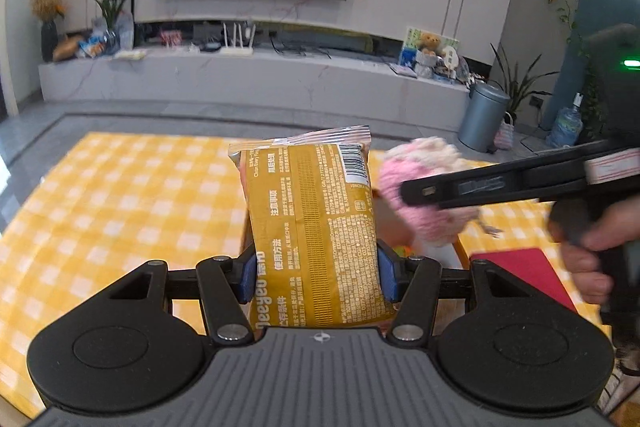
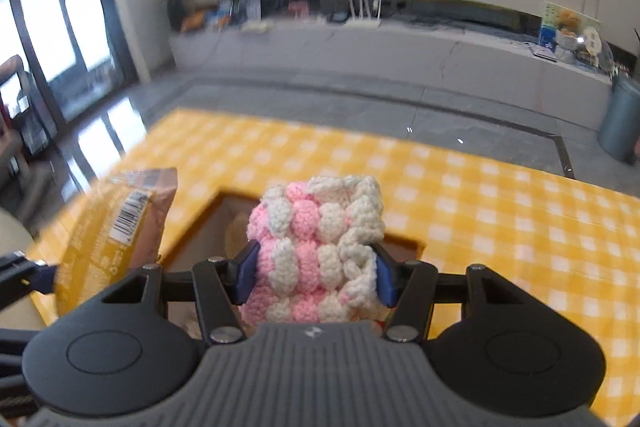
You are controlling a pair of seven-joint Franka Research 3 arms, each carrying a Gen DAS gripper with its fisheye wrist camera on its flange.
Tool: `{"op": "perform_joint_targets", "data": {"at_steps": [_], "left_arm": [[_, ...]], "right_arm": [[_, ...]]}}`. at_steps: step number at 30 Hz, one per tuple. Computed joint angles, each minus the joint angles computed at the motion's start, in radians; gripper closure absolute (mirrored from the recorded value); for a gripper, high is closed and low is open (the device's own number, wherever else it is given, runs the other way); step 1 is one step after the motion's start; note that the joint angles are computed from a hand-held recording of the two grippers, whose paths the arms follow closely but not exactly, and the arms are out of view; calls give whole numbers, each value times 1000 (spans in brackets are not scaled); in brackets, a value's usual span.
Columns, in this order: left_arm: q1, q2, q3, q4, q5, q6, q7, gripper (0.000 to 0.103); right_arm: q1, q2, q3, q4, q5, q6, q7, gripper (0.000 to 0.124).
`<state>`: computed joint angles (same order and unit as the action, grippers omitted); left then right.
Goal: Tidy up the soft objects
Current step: 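Carry the pink pouch with the right tool while the left tool carries the snack packet to the bin, then open the right tool over the bin while the left tool drops the snack packet in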
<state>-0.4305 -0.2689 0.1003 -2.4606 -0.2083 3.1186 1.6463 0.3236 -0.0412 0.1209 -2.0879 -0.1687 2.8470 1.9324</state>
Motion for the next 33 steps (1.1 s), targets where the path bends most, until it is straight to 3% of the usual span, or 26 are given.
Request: {"op": "perform_joint_targets", "data": {"at_steps": [2, 4, 7, 11, 13, 15, 20, 23, 29, 33], "left_arm": [[-137, -13, 128, -5, -90, -12, 113, 39], [-230, -19, 208, 1, -179, -30, 214, 39], [-270, -20, 244, -6, -270, -32, 287, 39], [-93, -2, 83, -36, -190, -20, 233, 39], [-36, -3, 37, -48, -152, -21, 204, 39], [-38, -5, 45, -44, -157, -32, 205, 39], [-54, -21, 67, -48, -184, -29, 233, 39], [-49, -21, 66, -44, -185, -35, 230, 39], [-34, -25, 60, -50, -169, -31, 209, 39], [-51, -36, 79, -53, -180, -20, 215, 39]], "right_arm": [[1, 56, 8, 63, -141, -76, 91, 67], [27, 115, -6, 130, -241, -158, 133, 67], [75, 202, -40, 231, -340, -302, 145, 67], [109, 298, -71, 341, -310, -400, 97, 67], [116, 338, -80, 390, -273, -438, 58, 67], [115, 372, -82, 428, -211, -468, 17, 66], [195, 432, -132, 494, -323, -541, 39, 66], [153, 442, -90, 494, -182, -528, -63, 64], [213, 442, -146, 463, -269, -479, 70, 43], [203, 379, -135, 405, -287, -441, 35, 38]]}}
